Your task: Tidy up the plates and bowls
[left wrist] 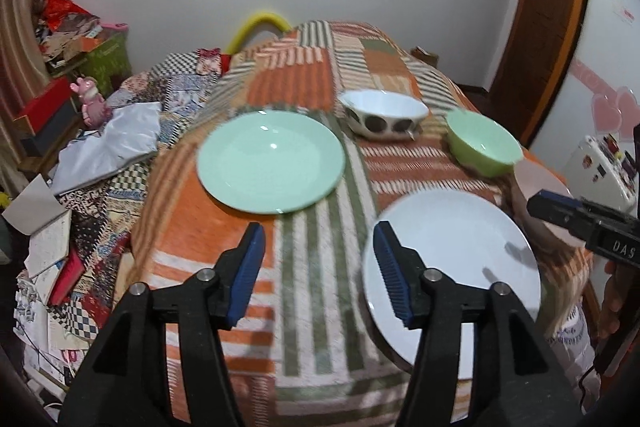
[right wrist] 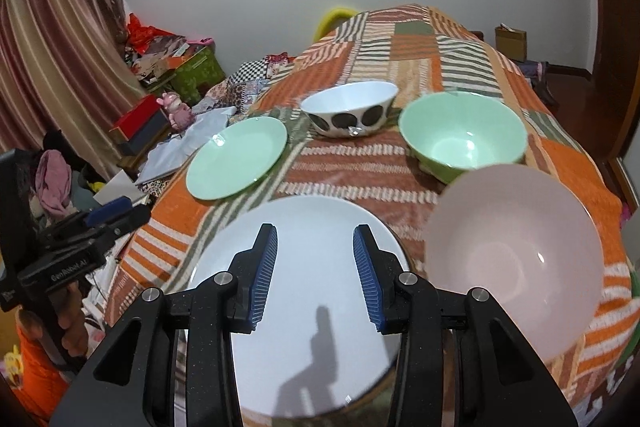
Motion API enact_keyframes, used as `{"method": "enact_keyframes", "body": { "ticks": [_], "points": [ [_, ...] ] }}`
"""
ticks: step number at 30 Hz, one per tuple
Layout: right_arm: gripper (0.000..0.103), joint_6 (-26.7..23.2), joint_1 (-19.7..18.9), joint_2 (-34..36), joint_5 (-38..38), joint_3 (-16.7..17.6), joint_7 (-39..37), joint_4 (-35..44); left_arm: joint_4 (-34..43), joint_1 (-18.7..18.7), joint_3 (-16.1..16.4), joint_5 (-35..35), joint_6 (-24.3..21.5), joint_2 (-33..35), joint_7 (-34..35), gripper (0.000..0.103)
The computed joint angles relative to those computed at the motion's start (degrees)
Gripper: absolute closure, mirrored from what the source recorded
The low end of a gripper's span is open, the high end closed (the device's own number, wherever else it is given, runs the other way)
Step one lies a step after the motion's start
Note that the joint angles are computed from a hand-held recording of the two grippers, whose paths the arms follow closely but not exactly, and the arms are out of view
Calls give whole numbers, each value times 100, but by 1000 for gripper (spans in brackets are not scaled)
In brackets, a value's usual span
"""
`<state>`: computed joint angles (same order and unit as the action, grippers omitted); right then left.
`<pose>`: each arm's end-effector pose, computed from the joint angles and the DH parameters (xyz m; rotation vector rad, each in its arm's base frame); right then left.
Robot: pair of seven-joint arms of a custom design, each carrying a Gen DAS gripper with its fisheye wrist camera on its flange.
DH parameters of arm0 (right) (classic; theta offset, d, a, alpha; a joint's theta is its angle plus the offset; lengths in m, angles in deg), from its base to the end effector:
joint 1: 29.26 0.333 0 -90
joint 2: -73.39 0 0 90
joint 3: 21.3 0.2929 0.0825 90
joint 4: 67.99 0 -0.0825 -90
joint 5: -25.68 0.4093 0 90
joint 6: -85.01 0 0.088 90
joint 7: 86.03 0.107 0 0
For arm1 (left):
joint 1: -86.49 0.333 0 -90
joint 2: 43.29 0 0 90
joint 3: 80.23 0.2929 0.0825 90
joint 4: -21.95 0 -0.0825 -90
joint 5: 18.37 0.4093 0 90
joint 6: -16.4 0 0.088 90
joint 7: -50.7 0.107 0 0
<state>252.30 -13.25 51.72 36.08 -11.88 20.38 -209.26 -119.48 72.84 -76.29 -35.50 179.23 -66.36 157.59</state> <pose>0.4580 0.2098 0.4954 -1.6650 1.6435 -0.3642 0.4931 -0.0670 0.4953 -1.6164 1.9939 -0.9100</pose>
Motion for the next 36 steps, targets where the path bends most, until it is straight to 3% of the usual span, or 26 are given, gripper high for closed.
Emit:
{"method": "enact_keyframes", "body": {
  "ticks": [5,14,24,33,36],
  "points": [
    [49,-5,-61,406,-158,75,55,428,379,280,-54,161,-30,292,-192,41],
    [49,-191,-49,1177,-593,11,180,1275,1215,769,-224,333,-147,1045,-383,24],
    [49,-913,249,2352,-616,-297,-186,2679,2383,1388,-644,555,-522,2269,-510,24],
    [49,-2002,518,3559,-863,-483,-587,4187,3363,1852,-947,823,-972,3362,-680,24],
    [49,-2295,571,3877,-808,-517,-709,4558,3626,2019,-1078,697,-1116,3645,-564,33]
  ]
}}
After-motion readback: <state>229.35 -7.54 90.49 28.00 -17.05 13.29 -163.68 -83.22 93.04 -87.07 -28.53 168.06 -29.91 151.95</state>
